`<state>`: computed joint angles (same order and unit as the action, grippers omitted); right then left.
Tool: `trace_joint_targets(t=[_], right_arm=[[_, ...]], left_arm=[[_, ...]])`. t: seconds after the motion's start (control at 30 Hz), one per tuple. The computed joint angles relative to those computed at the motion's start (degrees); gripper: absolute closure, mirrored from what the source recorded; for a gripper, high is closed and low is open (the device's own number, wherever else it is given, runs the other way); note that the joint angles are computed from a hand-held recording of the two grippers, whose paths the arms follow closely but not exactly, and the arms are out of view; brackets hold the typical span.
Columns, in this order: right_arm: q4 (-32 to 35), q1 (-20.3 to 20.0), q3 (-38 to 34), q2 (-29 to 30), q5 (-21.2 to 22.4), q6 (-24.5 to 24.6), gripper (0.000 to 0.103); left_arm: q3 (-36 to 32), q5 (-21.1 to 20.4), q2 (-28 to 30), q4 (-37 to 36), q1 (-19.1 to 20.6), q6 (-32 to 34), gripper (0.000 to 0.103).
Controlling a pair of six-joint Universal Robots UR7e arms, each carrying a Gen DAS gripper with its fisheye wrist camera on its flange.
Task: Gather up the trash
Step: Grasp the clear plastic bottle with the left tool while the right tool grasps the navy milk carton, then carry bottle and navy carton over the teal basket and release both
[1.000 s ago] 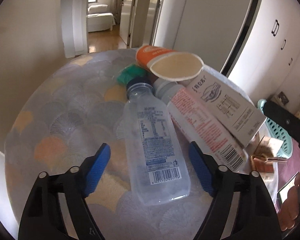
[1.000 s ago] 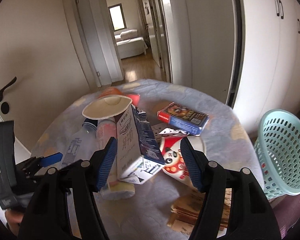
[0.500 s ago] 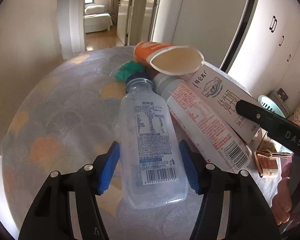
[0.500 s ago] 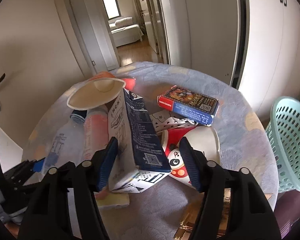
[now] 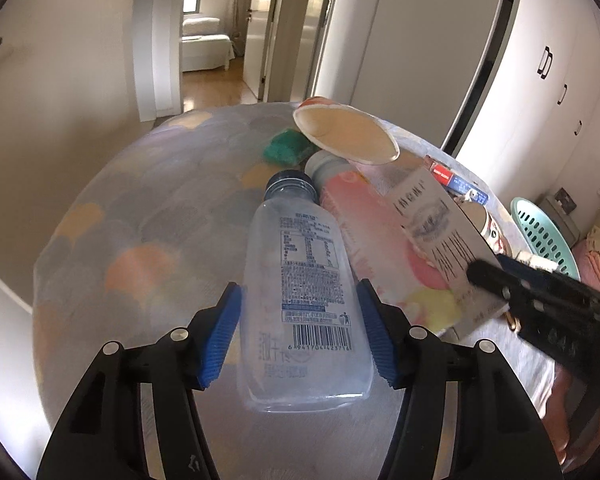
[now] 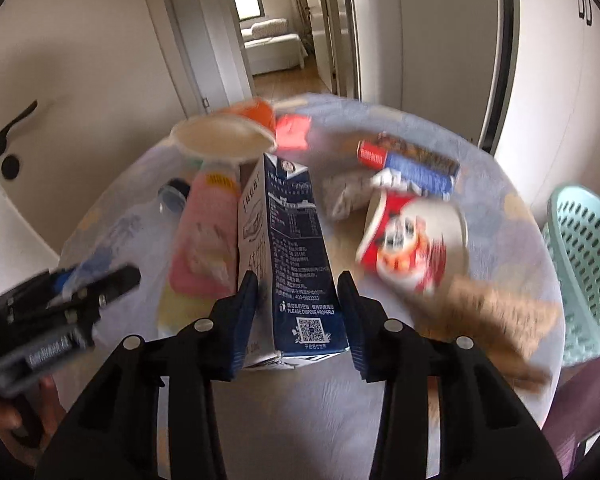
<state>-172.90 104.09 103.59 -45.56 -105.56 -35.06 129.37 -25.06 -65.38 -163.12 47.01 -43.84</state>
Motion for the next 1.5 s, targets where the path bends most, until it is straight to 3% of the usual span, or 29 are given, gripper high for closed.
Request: trace_joint_targets(t=[0.3, 0.43, 0.53, 0.7, 0.77, 0.8, 1.03, 1.2, 1.5], right_arm=[[-1.74, 1.29, 7.78, -5.37, -4.68, -3.09, 0.065], [2.75, -0.07, 7.16, -5.94, -0.61, -0.77, 0.063], [4.30, -1.00, 6.47, -5.61, 0.82, 1.35, 0.054], [7.30, -2.07, 5.56, -5.31, 2.77, 4.07, 0.054], [7.82, -2.09, 5.49, -5.13, 2.64, 4.29, 0.058], [7.72, -2.13, 5.69, -5.18, 2.84, 4.00, 0.067], [2.34, -1.79, 7.77, -6.23, 3.21, 3.15, 0.068], [0.85, -1.92, 8.81, -8.67, 5.27, 2.77, 0.068], [0.00, -1.18, 8.92, -11.10, 6.64, 2.50, 0.068]], left_arm=[[1.49, 0.92, -1.83, 4.30, -1.21, -4.03, 0.046], [1.82, 0.57, -1.87, 4.88, -1.26, -4.66, 0.046], [2.13, 0.55, -2.19, 5.29, -1.52, -5.05, 0.046], [2.40, 0.99, -2.37, 4.67, -1.87, -5.04, 0.046], [2.65, 1.29, -2.27, 3.16, -2.09, -4.29, 0.046], [2.80, 1.44, -2.21, 2.03, -2.25, -3.69, 0.046], [4.47, 3.12, 0.34, -15.62, -4.51, 7.16, 0.047], [3.86, 5.26, 2.70, -23.67, -6.39, 13.42, 0.049], [2.04, 5.88, 4.02, -24.65, -7.53, 18.74, 0.050]])
